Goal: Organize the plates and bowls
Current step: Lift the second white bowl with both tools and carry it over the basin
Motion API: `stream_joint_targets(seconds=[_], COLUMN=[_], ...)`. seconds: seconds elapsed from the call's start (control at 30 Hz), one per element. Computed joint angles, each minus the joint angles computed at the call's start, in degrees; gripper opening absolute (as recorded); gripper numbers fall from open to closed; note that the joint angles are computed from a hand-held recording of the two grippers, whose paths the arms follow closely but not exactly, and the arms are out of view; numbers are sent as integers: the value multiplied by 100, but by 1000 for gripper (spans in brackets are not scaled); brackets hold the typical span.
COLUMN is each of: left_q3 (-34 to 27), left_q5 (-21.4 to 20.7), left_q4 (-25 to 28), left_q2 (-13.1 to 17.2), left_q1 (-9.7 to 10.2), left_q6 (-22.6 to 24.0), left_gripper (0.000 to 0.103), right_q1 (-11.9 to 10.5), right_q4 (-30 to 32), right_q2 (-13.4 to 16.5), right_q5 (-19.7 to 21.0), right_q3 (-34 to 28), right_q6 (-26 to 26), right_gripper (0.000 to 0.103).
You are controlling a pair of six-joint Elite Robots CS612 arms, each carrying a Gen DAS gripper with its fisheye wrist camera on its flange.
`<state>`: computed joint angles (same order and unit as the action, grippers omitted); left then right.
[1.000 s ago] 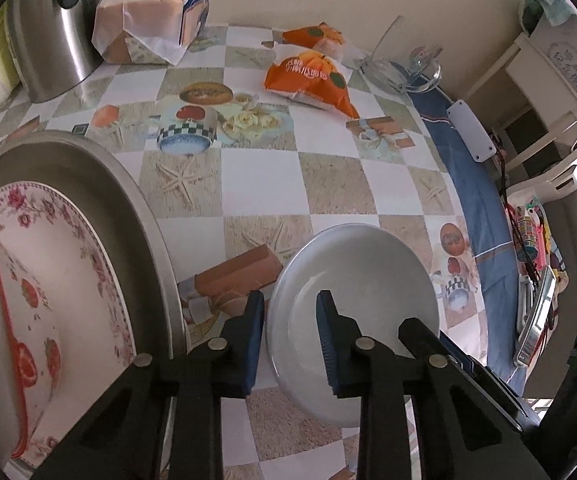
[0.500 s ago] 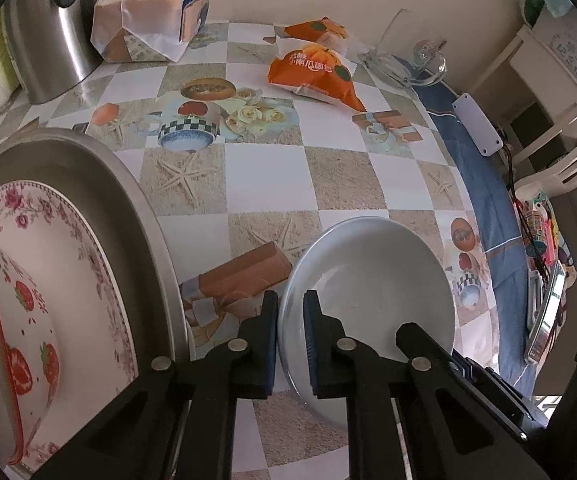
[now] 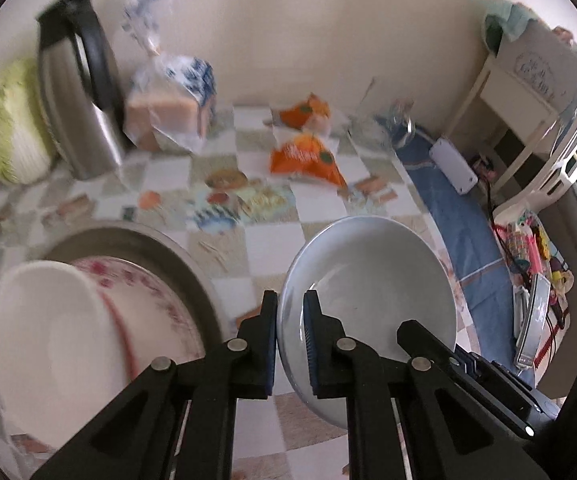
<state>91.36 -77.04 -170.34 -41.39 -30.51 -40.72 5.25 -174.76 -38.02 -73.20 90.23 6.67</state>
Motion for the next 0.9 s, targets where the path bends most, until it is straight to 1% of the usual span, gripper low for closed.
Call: stream_joint_targets(seconds=[0.13,0.3,0.43,0.53,0.7,0.8,0.9], left_q3=[300,722,1149,1382,1652,1742,1772], left_q5=[188,473,510,548,536,478,474], left_q4=[-179,-467,-895,-1051,-1121,-1184,-1130], left_q2=[-225,-482,-675,-780,-885,-903,-901], left_q1=[22,43,109,165,266,329,374], left_q6=[-86,-334,-637,-803,-1041,-1145,-1229], left_gripper=[13,13,13,13,13,13,13], right_q1=[75,224,348,441,643,733,795], right_q4=[-143,-281,-397,-405,-312,-215,-110], right_q2=[-114,-232,-306,-337,-353,-325,-270], right_q5=[143,273,400,550,525,492,465], right_q3=[78,162,226,250,235,195,125], right_q6=[-37,-161,-290,-399,-668,-755,-814], right_gripper=[14,14,14,14,14,14,14])
